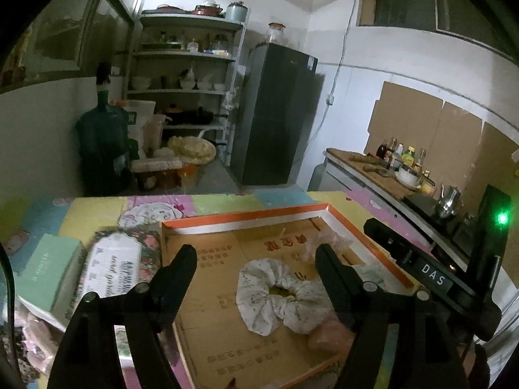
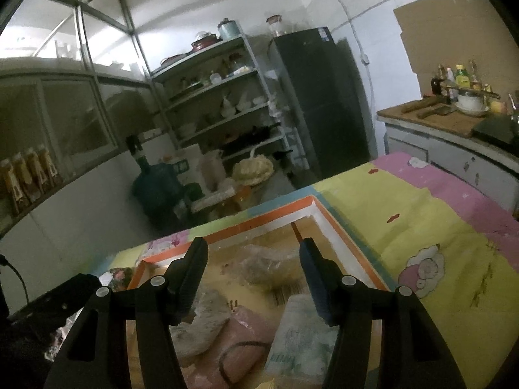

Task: Organize soft objects
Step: 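Move both open grippers back over the pile of soft items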

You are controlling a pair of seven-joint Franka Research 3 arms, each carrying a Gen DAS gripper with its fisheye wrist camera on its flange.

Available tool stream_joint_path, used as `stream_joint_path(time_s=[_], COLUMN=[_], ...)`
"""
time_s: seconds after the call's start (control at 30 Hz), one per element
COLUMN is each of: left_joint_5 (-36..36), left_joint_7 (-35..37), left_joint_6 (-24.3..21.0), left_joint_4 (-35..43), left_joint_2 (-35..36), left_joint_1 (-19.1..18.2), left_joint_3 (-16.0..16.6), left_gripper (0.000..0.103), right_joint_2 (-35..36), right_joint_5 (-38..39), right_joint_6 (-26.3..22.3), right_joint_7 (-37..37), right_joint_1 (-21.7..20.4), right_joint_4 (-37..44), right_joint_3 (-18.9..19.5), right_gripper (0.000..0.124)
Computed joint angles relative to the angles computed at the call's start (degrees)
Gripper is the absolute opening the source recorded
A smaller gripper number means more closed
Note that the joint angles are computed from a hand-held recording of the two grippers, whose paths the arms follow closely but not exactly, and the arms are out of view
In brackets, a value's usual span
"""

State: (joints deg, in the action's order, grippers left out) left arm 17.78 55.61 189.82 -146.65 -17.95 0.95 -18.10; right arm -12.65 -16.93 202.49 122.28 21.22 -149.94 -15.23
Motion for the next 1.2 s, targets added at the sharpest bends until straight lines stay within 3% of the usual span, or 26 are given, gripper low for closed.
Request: stream_joint_path(time_s=[0.17,0.33,0.5,0.6,0.73,0.87,1.1,1.2], left_joint_5=[0.2,-0.3,-0.4,-0.4,-0.3,-0.3,0.1,0.2], left_joint_7=[0.1,0.3,0.7,1.0,1.7,2.4,4.3,5.2], left_joint_6=[0.7,1.5,1.8,2.1,3.8,4.5,3.5,1.4], left_joint_4=[-1.9,-4.3,-7.2,-8.7,-11.4,-13.3,-16.4,-17.2], left_joint_2=[-2.6,-6.3,-10.0,-11.6,-14.0,-16.0,-19.4,-20.9], left_joint_1=[-1.7,1.0,1.9,1.3,0.0,-0.9,-2.5,-2.8], left_joint_3=[2.5,0.5,0.9,2.3,5.4,7.8,12.3,13.6], left_gripper=[0.075,0.075,0.076,0.076,0.09,0.09,0.09,0.09], right_joint_2=[-3.1,-6.1,-8.6,-9.8,-11.0,-12.5,-14.3,-14.4], right_joint_5=[6.8,14.3,20.9,24.8,28.5,32.4,40.1,41.7], right_joint_6=[0.3,0.2,-0.3,-0.8,-1.2,-2.1,-3.6,-3.6], right_joint_7=[-5.2,-11.0,-15.8,-18.2,-20.6,-22.9,-26.8,-27.8], right_joint_1=[-2.7,-3.4,-3.3,-3.2,-2.5,-3.2,-8.0,-8.1], right_joint_4=[-2.5,-4.5,-5.7,-6.2,-6.6,-6.9,-6.6,-6.5], right_joint_3=[5.3,9.8,13.3,15.8,17.8,21.9,32.0,33.4], right_gripper=[0.061,0.061,0.061,0.061,0.062,0.077,0.078,0.078])
